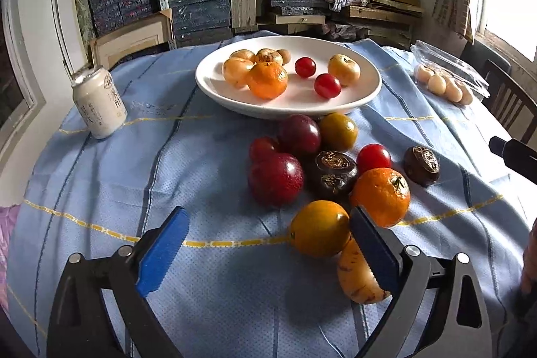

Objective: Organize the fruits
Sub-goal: 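Move both open tools back toward the fruit pile, then grasp an orange with the left tool while the right tool grasps a dark brown round fruit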

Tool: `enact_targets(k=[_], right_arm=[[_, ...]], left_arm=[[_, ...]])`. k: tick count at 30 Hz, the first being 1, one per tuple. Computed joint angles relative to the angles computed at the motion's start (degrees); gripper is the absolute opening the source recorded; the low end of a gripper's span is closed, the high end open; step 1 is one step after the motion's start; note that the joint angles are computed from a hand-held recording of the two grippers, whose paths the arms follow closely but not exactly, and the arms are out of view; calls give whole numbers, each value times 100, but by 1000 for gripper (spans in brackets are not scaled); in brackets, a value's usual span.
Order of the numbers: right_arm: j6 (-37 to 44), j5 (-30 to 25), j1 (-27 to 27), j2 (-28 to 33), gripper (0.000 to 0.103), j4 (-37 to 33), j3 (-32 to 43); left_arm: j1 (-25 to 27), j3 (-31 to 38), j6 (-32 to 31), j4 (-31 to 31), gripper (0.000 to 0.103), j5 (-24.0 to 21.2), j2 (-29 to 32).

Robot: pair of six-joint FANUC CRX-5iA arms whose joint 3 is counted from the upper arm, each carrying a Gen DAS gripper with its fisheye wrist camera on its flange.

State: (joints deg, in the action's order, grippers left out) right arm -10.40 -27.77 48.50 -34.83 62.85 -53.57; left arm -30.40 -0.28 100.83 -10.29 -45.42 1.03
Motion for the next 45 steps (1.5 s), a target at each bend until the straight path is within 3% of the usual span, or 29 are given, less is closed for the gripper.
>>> enact_targets(k=[8,25,34,39,45], right_arm=[[-2,-70,31,27,95,0,6],[62,-93,68,32,95,-2,-45],[101,-142,111,48,95,-47,-33],[162,-184,138,93,95,-90,-29],[301,-249,205,193,95,-187,45]], left_arm=[[-290,276,722,-1018,100,-272,54],[62,118,549,-461,98,-301,58],[93,71,363,-276,78,-283,71],[180,-33,75,45,41,-296,55],[356,-293,-103,406,38,-177,-90]])
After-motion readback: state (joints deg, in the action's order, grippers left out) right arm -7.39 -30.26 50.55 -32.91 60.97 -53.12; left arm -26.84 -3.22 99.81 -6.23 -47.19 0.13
